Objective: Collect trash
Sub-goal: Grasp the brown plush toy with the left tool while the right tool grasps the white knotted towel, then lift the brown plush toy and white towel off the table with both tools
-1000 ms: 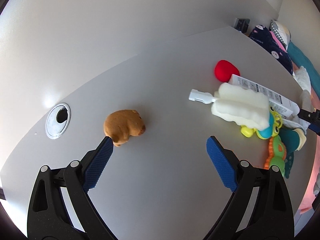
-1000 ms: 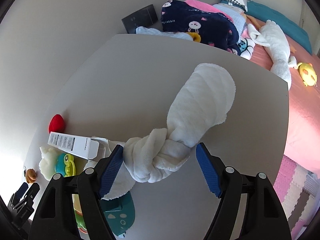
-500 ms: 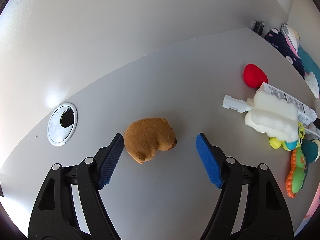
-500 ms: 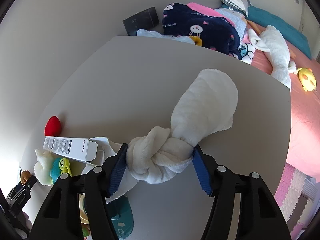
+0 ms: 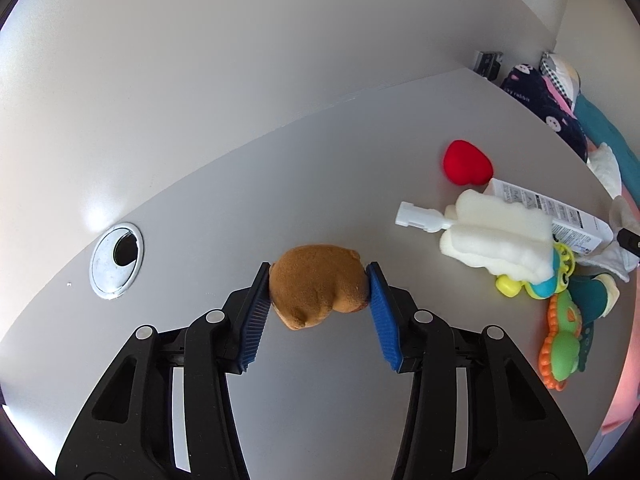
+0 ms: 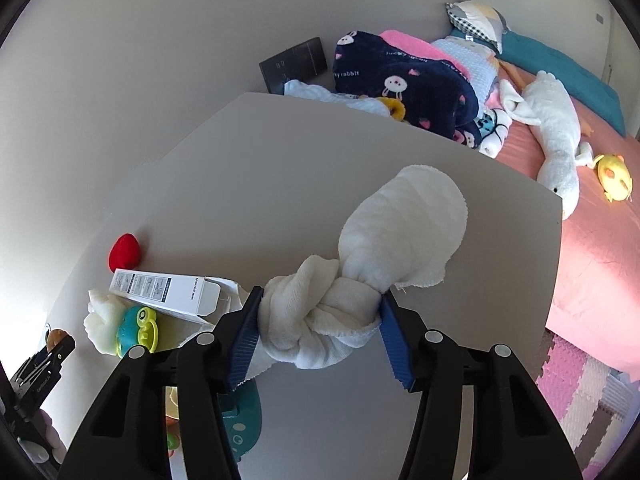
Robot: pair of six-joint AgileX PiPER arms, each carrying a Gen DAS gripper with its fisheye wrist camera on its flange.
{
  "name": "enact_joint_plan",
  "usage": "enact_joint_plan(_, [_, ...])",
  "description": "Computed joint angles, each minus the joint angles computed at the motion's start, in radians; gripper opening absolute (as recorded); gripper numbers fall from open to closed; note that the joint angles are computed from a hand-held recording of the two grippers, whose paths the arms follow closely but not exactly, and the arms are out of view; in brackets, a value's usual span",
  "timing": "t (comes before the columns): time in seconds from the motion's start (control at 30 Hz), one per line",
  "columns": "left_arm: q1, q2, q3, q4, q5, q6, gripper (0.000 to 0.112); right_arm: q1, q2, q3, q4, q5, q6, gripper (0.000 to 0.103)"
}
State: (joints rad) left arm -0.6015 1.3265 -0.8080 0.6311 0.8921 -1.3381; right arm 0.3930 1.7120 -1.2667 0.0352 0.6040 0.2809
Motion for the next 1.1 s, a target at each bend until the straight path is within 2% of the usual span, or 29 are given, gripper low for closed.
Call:
enact_joint_plan(0.4, [-0.154,0.062,-0.204,0.058,0.124,-0.023,0.046,-0.100,-0.140,0.032,0.079,-0.003,-0.110,0.057])
enact_joint_plan(0.8, [-0.253,0.214,-0.413,0.062,0.167,0.003,0.047,-0.262,-0.258,0.117,0.210,0.014,-0.277,0.057])
enact_joint_plan(1.1, [-0.341,0.346,-0.591,0.042,0.206,0.037,0.047,-0.431,-0.315,0.184,0.335,0.045,-0.446,0.057])
